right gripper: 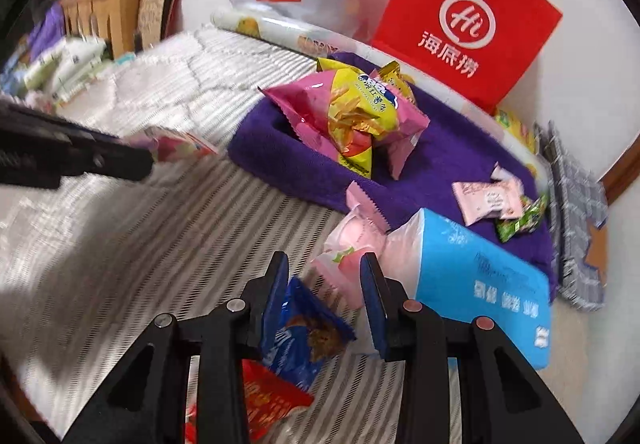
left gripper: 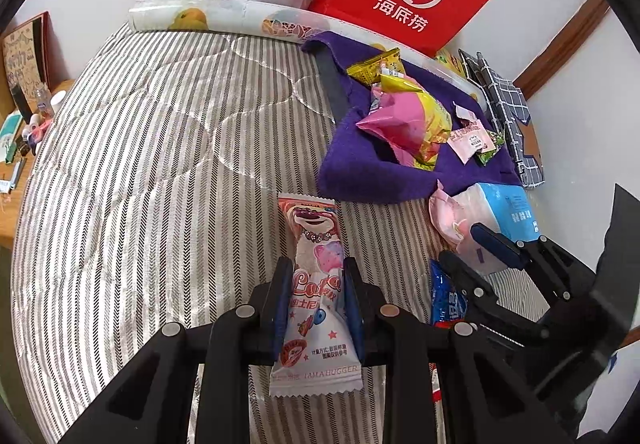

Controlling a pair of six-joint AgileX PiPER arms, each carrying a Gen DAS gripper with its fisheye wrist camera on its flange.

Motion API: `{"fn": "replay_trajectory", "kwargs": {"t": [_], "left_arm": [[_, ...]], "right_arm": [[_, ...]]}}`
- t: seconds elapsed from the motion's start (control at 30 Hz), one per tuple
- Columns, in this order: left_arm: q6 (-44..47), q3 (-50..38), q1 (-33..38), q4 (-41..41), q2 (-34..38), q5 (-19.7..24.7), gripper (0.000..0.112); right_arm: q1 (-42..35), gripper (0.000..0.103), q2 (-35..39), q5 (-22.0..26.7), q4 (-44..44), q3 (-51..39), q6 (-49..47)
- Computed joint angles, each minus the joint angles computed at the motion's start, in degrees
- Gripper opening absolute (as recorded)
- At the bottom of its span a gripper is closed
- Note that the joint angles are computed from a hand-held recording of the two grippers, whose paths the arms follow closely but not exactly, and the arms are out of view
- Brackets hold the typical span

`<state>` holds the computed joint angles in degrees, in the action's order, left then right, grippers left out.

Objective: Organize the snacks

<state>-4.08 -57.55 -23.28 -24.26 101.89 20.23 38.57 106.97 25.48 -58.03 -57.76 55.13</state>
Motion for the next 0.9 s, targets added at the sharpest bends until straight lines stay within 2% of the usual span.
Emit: {"fn": "replay_trajectory", "kwargs": {"t": [0.17,0.23,0.33,0.4,0.63,0.77,0.9], "left_arm": [[2.7,0.3,0.2,-2.3,0.1,-0.5,0.024],[1.5,0.3,0.1,-1.3,0.1,-0.5,0.024],[0.6,0.6,0.0,-0.7,-0.2,-0.6,0.024],[-1.5,0.7,-0.6,1.2,-0.5,-0.5,0.024],[-14.9,-0.2,-5.7,12.5,-1.9,0.1,0.024],[-23.9,-1.5,-9.7,20.0,-1.9,1.1,0.024],[-32.6,-3.0,-13.4,26.3,-1.1,1.9,0.024]], "right_arm": [[2.6,0.028,3.8,6.0,-9.4,-0.8,6.9],[3.0,0.022,3.8,6.4,-11.5,-0.3,8.6],[2.5,0.021,0.9,4.1,-11.3,1.6,8.8],[2.3,0.02,-2.8,1.8,-11.8,4.2,9.9],[-1.4,0.02,-20.0,-8.4,-4.1,15.6,5.0],[-2.7,0.02,-30.3,-7.0,-4.5,23.2,6.5],[-5.4,0.02,-40.8,-4.5,-1.2,30.2,2.8]]}}
